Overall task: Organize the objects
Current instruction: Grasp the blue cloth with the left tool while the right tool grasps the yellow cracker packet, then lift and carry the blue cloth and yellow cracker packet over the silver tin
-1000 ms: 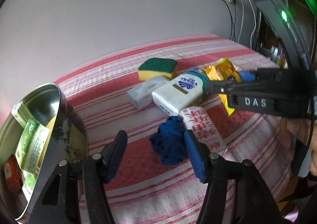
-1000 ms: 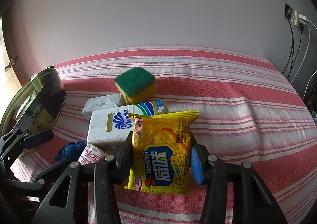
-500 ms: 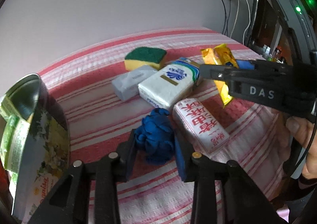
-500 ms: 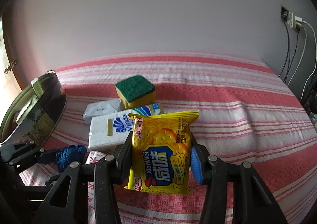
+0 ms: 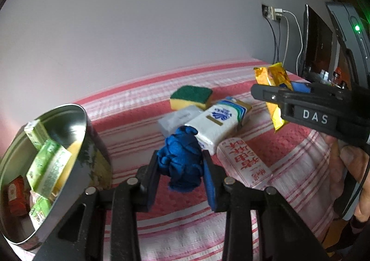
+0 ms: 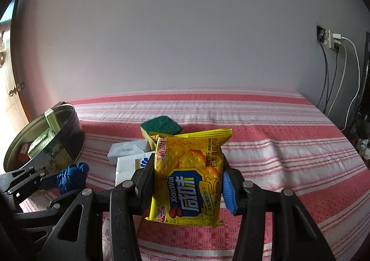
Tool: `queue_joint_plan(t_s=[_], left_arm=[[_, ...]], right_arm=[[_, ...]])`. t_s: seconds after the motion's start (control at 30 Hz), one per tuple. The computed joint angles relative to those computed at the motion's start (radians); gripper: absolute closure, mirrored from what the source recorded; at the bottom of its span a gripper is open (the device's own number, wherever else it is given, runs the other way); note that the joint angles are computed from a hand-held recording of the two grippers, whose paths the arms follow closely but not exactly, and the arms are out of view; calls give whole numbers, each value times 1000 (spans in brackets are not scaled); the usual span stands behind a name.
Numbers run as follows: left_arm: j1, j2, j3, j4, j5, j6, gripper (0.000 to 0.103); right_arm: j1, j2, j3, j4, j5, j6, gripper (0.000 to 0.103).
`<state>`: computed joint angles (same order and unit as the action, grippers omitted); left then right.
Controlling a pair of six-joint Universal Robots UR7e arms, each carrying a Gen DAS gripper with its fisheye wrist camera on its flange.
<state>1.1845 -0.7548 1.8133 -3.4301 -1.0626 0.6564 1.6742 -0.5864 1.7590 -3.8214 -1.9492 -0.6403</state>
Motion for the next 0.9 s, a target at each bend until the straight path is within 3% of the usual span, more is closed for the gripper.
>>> queue_joint_plan(t_s=[0.4, 0.9], left_arm=[[-5, 12, 24, -150, -11, 43, 70], [-6, 20, 39, -235, -24, 66, 70]], right_arm=[[5, 12, 9, -70, 11, -21, 51], [3, 10, 28, -127, 31, -36, 51]])
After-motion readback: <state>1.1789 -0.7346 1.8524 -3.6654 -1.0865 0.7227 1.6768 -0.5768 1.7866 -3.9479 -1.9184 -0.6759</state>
